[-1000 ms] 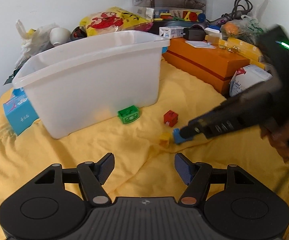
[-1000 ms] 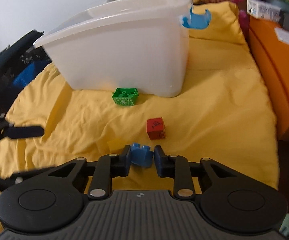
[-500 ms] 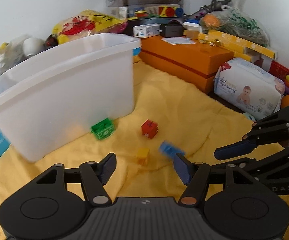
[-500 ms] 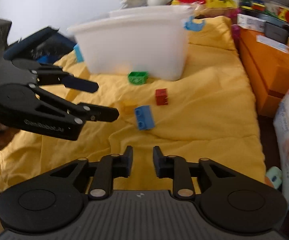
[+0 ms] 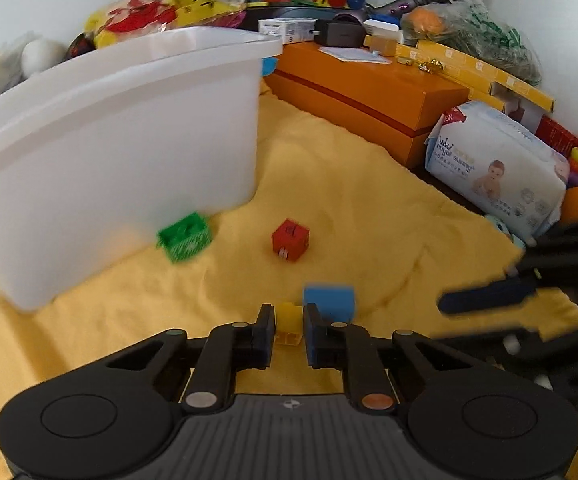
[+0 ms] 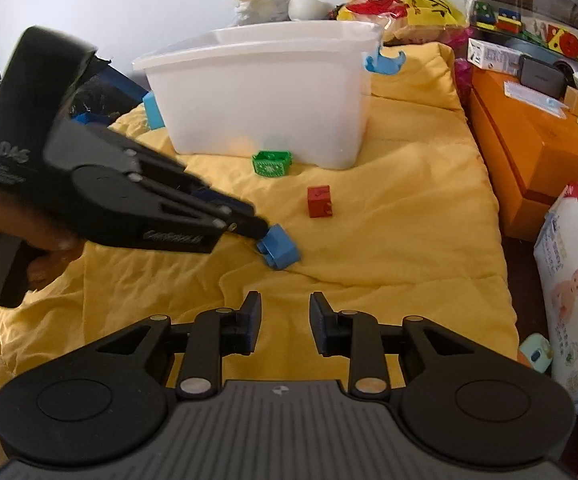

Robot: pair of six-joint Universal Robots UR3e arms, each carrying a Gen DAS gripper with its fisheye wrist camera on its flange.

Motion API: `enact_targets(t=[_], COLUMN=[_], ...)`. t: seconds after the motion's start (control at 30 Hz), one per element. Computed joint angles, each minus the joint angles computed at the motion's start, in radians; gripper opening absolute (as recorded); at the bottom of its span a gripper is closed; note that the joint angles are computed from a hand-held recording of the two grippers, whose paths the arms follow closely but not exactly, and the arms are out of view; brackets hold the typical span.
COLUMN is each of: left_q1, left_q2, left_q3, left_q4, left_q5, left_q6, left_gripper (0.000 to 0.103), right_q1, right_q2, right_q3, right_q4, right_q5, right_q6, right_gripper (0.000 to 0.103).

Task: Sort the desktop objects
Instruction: 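Grasp the yellow brick with the left tool while the right tool grasps the blue brick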

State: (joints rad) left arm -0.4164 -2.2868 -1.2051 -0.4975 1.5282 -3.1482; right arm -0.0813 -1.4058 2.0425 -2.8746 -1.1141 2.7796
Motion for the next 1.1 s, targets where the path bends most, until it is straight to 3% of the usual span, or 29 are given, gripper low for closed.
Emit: enact_targets(t=[0.23, 0.47, 0.57, 0.67, 0.83, 0.97, 1.1], left_q1=[0.029, 0.029, 0.039, 0.045, 0.024, -0.012, -0.020], left_q2=[0.228, 0.300, 0.326, 0.331, 0.290, 0.205, 0.163], left_q3=[-0.360, -0.467, -0.506, -0.509, -0.439, -0.324, -0.251], left_q4=[0.175, 0.209, 0.232, 0.230, 0.212, 0.163, 0.099], left_q5=[-0.010, 0.052, 0.057, 0.054, 0.038, 0.055, 0.066], left_q6=[-0.128, -0.152, -0.153, -0.153, -0.128, -0.110, -0.116], left_gripper=[0.021, 0.022, 0.022, 0.022, 0.023, 0.023, 0.024], right_q1=[0.056, 0.117, 0.146, 0.184, 0.265, 0.220, 0.223], right_q2=[0.052, 0.105, 0.129, 0.180, 0.323, 0.298, 0.294], right_q3=[-0.055, -0.105, -0.133, -0.181, -0.328, -0.325, -0.281], right_q4=[-0.049, -0.095, -0.101, -0.110, -0.104, -0.051, -0.095], right_q5=[-0.025, -0.103, -0.127, -0.126, -0.316, -0.267, -0.238], right_q6=[-0.007, -0.047, -0.163, -0.282, -0.292, -0.272, -0.407], right_gripper=[0.038, 0.040, 0.040, 0.038, 0.031, 0.031, 0.031])
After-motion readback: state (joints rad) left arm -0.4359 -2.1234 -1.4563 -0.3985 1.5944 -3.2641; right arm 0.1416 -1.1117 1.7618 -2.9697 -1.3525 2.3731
